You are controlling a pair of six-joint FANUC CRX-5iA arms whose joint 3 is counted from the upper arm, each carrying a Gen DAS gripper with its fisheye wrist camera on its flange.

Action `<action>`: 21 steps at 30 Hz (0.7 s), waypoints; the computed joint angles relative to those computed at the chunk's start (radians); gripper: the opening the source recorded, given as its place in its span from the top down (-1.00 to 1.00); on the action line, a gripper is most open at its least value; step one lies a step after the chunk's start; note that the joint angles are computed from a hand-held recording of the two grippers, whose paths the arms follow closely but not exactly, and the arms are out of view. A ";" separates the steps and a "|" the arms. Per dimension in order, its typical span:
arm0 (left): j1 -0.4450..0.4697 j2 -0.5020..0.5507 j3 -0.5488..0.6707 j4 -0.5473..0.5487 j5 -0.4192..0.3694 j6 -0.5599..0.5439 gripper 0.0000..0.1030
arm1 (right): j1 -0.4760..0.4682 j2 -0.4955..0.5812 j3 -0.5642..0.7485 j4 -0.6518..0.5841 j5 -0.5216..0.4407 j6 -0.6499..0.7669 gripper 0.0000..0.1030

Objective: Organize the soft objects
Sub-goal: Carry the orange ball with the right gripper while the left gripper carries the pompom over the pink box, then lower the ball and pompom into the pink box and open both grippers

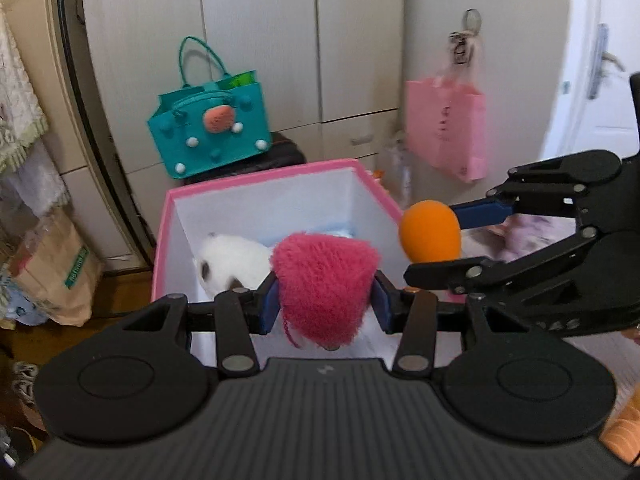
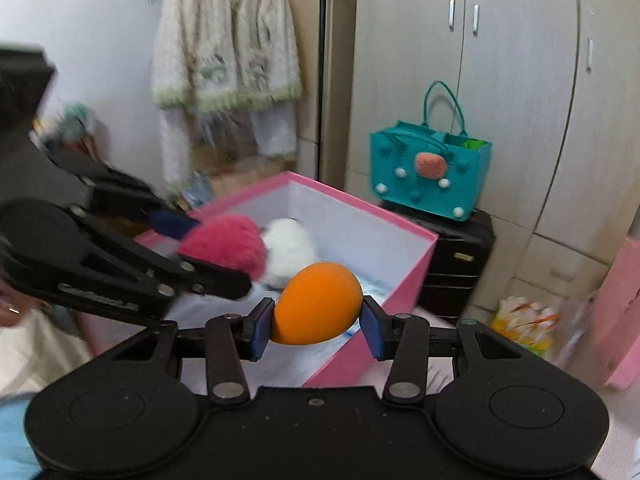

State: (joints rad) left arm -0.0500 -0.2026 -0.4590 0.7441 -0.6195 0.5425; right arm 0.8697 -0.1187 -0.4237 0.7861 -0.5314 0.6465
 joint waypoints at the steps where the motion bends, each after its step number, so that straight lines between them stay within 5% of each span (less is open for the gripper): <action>1: -0.007 0.015 0.008 0.006 0.022 -0.004 0.12 | -0.014 0.034 0.043 -0.046 -0.010 0.067 0.00; 3: -0.029 0.041 0.020 0.018 0.077 -0.021 0.12 | -0.042 0.082 0.100 -0.104 -0.005 0.182 0.00; 9: -0.018 0.206 0.252 -0.162 -0.089 0.206 0.13 | -0.096 0.199 0.251 -0.248 -0.045 0.431 0.00; 14: -0.054 0.315 0.410 -0.385 -0.115 0.425 0.12 | -0.106 0.251 0.292 -0.229 -0.071 0.482 0.00; 21: -0.043 0.379 0.457 -0.329 -0.180 0.489 0.13 | -0.095 0.271 0.292 -0.209 -0.067 0.545 -0.01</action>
State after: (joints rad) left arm -0.0932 0.1768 -0.0016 0.4146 -0.7995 1.0313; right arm 0.7751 0.1521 -0.1315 0.5773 -0.5981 1.1915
